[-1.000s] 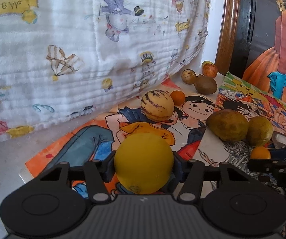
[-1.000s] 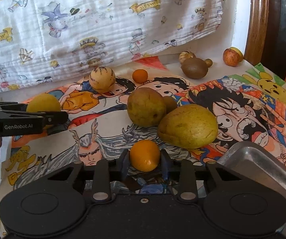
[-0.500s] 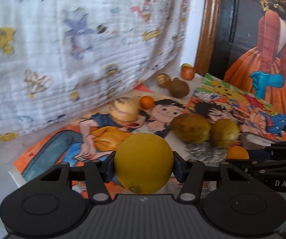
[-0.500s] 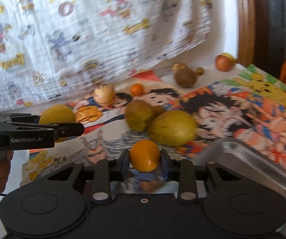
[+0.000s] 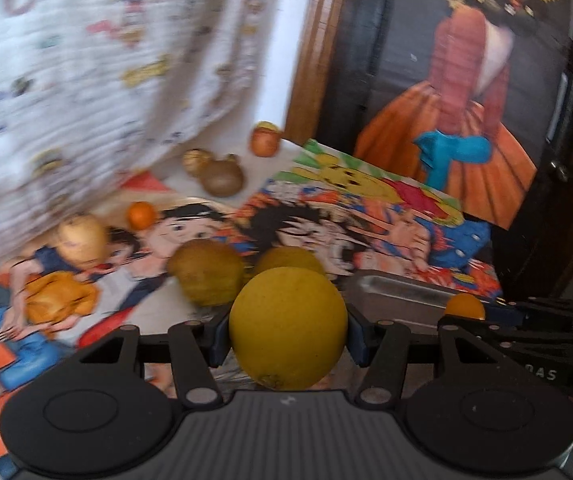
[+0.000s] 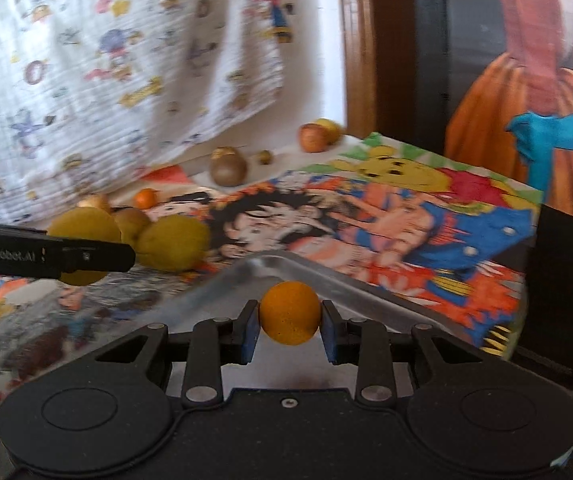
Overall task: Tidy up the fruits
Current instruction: 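Carry the lemon with the left tool onto the tray while the right tool places the mandarin there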
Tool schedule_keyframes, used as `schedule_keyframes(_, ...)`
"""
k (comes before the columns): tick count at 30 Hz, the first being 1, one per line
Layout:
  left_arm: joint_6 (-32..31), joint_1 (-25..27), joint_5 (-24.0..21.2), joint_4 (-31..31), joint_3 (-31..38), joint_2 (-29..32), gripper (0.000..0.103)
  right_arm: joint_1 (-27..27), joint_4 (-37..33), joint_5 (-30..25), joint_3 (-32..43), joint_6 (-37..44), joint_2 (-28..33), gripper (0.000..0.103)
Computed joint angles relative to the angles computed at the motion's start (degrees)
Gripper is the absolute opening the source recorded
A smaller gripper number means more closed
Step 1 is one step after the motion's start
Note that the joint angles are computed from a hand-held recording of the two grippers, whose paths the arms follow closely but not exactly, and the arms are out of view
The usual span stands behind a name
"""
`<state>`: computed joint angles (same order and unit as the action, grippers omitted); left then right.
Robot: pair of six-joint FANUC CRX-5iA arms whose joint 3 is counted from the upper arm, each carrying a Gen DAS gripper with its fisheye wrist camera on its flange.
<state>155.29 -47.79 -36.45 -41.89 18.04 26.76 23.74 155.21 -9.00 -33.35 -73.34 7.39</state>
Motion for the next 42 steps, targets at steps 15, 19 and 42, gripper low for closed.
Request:
schedule_keyframes(15, -23.7, 2.9, 4.0, 16.5, 13.8, 12.9, 0.060, 2.5, -18.4, -10.5, -4.4, 18.5, 2.9, 0.034)
schedule_keyframes(19, -26.1, 3.4, 4.0, 18.5, 16.6, 15.6, 0.060, 2.3, -18.4, -10.4, -4.0, 18.6, 3.4, 0.034)
schedule_keyframes(42, -26.5, 3.6, 6.1, 17.7, 16.1, 15.5, 0.074, 5.2, -21.2, -13.8, -7.6, 21.0, 0.9, 0.059)
